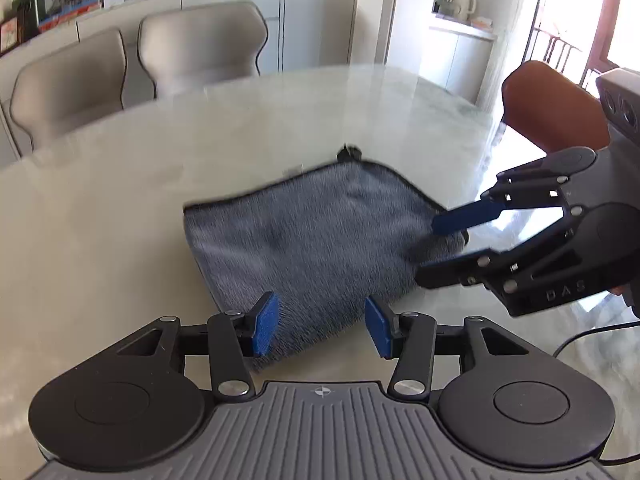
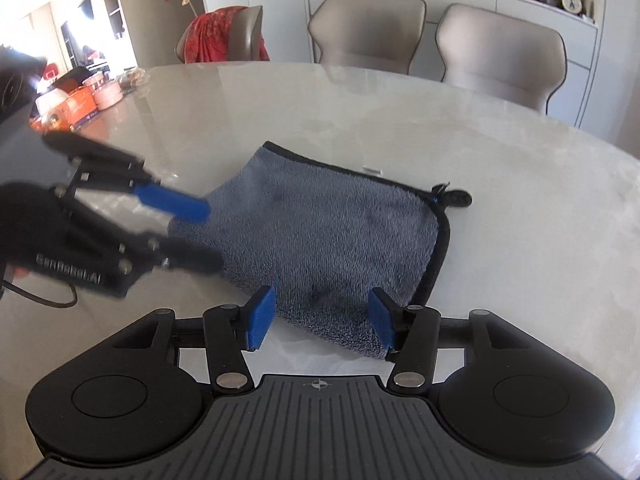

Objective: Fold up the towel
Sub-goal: 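Open both grippers and pat the folded towel flat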

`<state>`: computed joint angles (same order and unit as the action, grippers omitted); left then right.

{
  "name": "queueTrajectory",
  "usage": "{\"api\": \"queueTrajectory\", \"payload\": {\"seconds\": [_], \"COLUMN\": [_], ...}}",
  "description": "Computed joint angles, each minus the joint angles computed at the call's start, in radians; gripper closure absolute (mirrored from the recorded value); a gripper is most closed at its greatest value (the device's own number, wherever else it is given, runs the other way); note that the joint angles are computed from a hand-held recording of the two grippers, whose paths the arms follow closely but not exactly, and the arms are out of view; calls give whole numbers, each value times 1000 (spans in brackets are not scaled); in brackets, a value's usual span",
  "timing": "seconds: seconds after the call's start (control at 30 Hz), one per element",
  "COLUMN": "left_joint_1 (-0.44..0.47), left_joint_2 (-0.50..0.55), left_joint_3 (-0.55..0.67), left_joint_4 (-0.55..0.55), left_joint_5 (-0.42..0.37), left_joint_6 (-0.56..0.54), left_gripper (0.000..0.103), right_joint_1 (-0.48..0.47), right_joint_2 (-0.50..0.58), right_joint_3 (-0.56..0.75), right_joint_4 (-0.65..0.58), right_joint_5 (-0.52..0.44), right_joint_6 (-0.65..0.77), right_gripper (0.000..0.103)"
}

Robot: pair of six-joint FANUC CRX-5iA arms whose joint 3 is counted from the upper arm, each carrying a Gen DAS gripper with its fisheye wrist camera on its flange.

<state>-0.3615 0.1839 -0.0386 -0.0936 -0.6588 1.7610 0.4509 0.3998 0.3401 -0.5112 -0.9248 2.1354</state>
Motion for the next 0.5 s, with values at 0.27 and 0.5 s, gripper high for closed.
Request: {"api": "queueTrajectory", "payload": {"seconds": [0.27, 0.5], "left_joint_1": [-28, -34], "left_joint_2": [-1, -4], "left_joint_3": [38, 32], "left_joint_4": [-97, -109], "left_joint_5": [-65, -88], "left_joint_6": [78, 73], "left_gripper": [53, 48], "right_joint_1": [-5, 15], "right_joint_2": [25, -8], "right_joint_3": [19, -23], "right_joint_4": [-1, 44], "right_joint_5": [-16, 11], "right_joint_6": [-25, -68], "right_gripper": [49, 44]}}
